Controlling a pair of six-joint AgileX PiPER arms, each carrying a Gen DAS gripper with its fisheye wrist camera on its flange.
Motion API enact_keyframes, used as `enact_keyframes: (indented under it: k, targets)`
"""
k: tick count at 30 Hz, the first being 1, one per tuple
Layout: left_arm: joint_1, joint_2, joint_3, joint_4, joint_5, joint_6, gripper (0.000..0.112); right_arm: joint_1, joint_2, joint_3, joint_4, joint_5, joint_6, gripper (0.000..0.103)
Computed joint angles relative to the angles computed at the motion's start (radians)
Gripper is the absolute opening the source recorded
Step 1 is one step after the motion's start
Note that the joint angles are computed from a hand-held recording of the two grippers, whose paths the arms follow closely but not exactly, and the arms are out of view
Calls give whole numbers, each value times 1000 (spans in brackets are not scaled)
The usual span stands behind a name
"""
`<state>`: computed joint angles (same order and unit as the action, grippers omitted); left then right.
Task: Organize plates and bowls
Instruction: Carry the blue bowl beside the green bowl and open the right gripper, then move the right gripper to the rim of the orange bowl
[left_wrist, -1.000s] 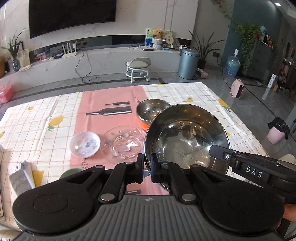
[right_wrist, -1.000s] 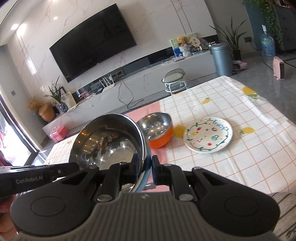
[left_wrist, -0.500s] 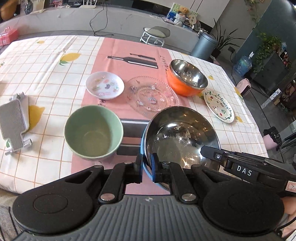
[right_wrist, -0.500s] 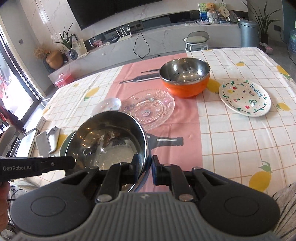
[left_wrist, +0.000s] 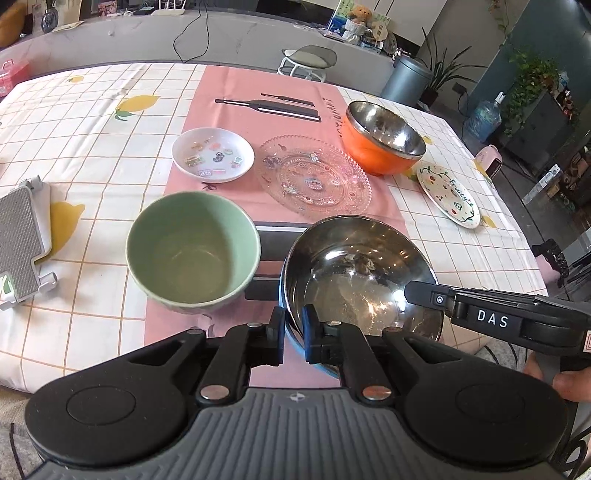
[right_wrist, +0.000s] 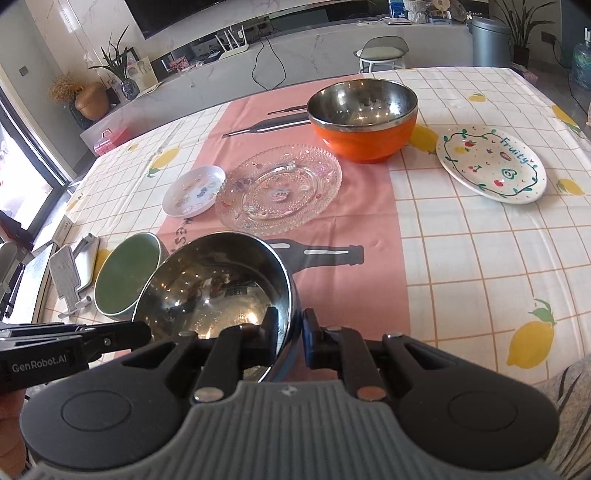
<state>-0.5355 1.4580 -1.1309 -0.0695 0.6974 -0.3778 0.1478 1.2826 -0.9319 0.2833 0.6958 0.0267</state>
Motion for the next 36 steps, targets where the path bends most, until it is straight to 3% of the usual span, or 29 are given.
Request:
enact_keyframes:
  k: [6, 10, 16, 19, 20, 21, 23, 26, 31, 36]
  targets:
    - [-1, -20, 25, 19, -38, -25, 11, 47, 7, -3, -94, -23, 110, 11]
    - [-27, -39, 41, 126, -67, -128, 12, 68, -10, 17, -140, -64, 167, 11]
    - [-60, -58, 62, 274, -98, -268, 23, 67, -19, 26, -142, -82, 171, 13]
    - [-58, -83, 87, 281, -143, -274, 35, 85, -30, 31, -196, -97, 221, 18]
    - [-62, -91, 95, 303, -154, -294, 44, 96, -33, 31, -227, -99, 248, 18]
    - [-70, -96, 100, 344, -161, -337, 56, 109, -35, 30, -261, -100, 276, 21]
    - [-100, -104, 112, 477, -169, -475, 67, 131, -44, 32, -319, -106, 327, 33]
    - [-155, -112, 131, 705, -160, -666, 80, 155, -63, 37, -358, -119, 356, 41]
    - [-197, -97, 121, 816, -122, -737, 83, 215, -87, 40, -518, -121, 492, 58]
    - [-229, -84, 132, 902, -107, -784, 85, 276, -86, 35, -720, -79, 644, 61]
